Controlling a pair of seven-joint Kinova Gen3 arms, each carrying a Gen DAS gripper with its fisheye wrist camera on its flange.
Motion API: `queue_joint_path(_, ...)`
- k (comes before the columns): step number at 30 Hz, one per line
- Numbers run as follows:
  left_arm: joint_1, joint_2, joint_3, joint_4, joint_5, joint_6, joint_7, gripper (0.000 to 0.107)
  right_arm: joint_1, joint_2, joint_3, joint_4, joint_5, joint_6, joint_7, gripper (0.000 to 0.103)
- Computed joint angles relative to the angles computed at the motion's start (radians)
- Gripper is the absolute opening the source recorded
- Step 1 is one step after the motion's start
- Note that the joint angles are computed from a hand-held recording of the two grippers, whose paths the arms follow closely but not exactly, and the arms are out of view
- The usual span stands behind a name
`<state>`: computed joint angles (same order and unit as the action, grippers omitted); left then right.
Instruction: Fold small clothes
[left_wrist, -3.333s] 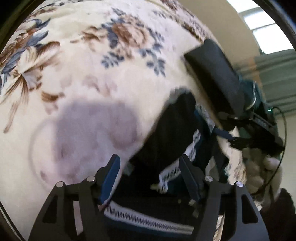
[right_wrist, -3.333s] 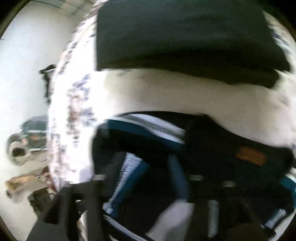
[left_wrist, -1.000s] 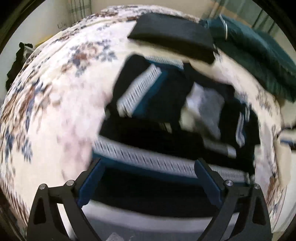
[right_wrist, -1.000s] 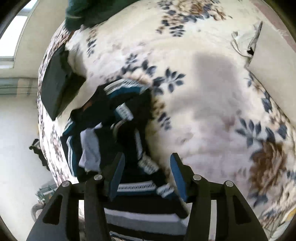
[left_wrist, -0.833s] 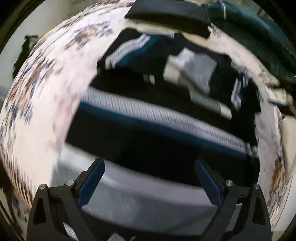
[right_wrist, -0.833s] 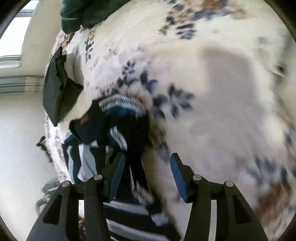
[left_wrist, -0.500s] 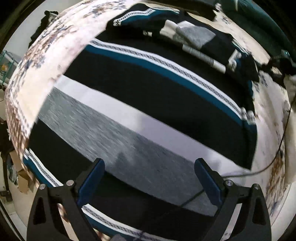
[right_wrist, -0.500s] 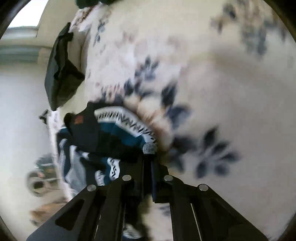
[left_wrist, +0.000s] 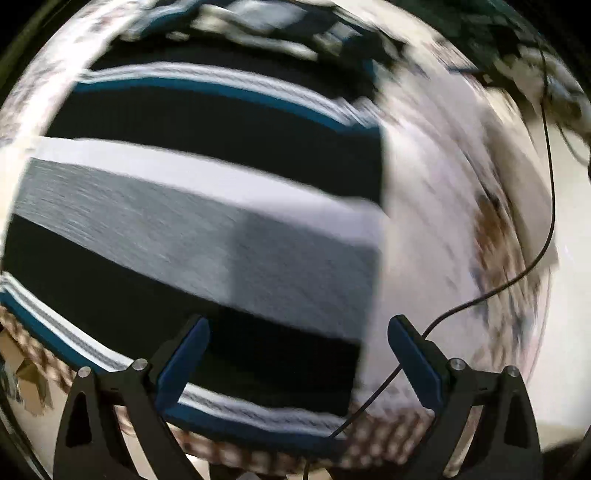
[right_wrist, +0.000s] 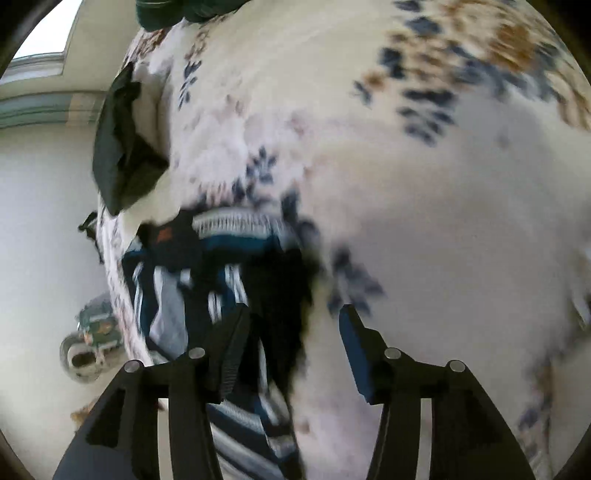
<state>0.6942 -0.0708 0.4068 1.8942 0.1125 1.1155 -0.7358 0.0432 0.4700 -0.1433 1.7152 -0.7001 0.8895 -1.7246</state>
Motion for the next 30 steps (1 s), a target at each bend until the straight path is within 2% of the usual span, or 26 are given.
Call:
queue_joint_path(2,0.032,0.045,0.016,0.000,0.015,-0.038,0.003,0.099,0.044,-0.016,-0.024,0.046,-0.023,0.026,0.044,0.053)
queue_joint_path(4,0.073,0.102,0.048,0.007,-0.004,-0.095,0.035,0.098,0.052,-0.013,-0.003,0.093,-0.085,0.029,0.109,0.053)
queue_joint_path(6,0.126,0.165,0.064,0.011,-0.046,-0.145,0.068,0.061,0.075,0.012,-0.020,0.126,-0.162,-0.032,0.179,0.053)
queue_joint_path(7,0.163,0.190,0.057,0.004,-0.087,-0.146,0.106,0.028,0.105,0.038,-0.051,0.126,-0.203,-0.059,0.216,0.053)
queue_joint_path(8,0.209,0.205,0.031,-0.006,-0.128,-0.131,0.136,0.017,0.121,0.055,-0.072,0.133,-0.244,-0.087,0.253,0.053)
queue_joint_path(10,0.246,0.187,0.008,-0.001,-0.169,-0.141,0.174,0.002,0.144,0.113,-0.121,0.122,-0.324,-0.159,0.305,0.053)
queue_joint_path(12,0.242,0.165,0.022,0.002,-0.177,-0.147,0.158,0.002,0.139,0.182,-0.141,0.089,-0.382,-0.185,0.323,0.053)
queue_joint_path(13,0.249,0.154,0.026,0.000,-0.187,-0.139,0.149,0.002,0.112,0.208,-0.123,0.062,-0.386,-0.179,0.316,0.053)
queue_joint_path(14,0.259,0.152,0.035,-0.007,-0.197,-0.132,0.141,0.002,0.068,0.220,-0.094,0.035,-0.374,-0.178,0.302,0.041)
queue_joint_path(15,0.270,0.156,0.041,-0.014,-0.207,-0.124,0.147,0.002,0.021,0.228,-0.064,0.004,-0.346,-0.166,0.281,0.021)
queue_joint_path(16,0.275,0.155,0.042,-0.014,-0.205,-0.126,0.149,0.002,-0.024,0.220,-0.033,-0.016,-0.306,-0.169,0.245,0.010)
queue_joint_path(18,0.268,0.145,0.036,0.002,-0.179,-0.141,0.142,0.002,-0.117,0.161,0.044,-0.017,-0.224,-0.214,0.183,0.009)
queue_joint_path(20,0.259,0.139,0.033,0.016,-0.160,-0.157,0.139,0.002,-0.161,0.129,0.104,-0.024,-0.145,-0.220,0.102,0.008)
queue_joint_path(22,0.237,0.126,0.026,0.038,-0.133,-0.178,0.111,0.002,-0.152,0.139,0.103,-0.044,-0.069,-0.198,0.022,0.008)
queue_joint_path(25,0.195,0.115,0.018,0.062,-0.077,-0.199,0.088,0.004,-0.077,0.200,-0.006,-0.112,0.035,-0.134,-0.086,0.011)
queue_joint_path(27,0.167,0.094,-0.006,0.060,-0.024,-0.168,0.093,0.004,-0.038,0.184,-0.066,-0.127,0.102,-0.121,-0.159,0.026)
queue_joint_path(28,0.153,0.084,-0.008,0.061,-0.010,-0.154,0.096,0.006,-0.040,0.155,-0.072,-0.116,0.128,-0.128,-0.189,0.040)
queue_joint_path(29,0.141,0.073,-0.009,0.053,-0.012,-0.128,0.113,0.009,-0.041,0.120,-0.079,-0.094,0.141,-0.149,-0.203,0.045)
queue_joint_path(30,0.129,0.055,-0.010,0.044,-0.025,-0.100,0.135,0.014,-0.044,0.080,-0.086,-0.069,0.139,-0.171,-0.201,0.045)
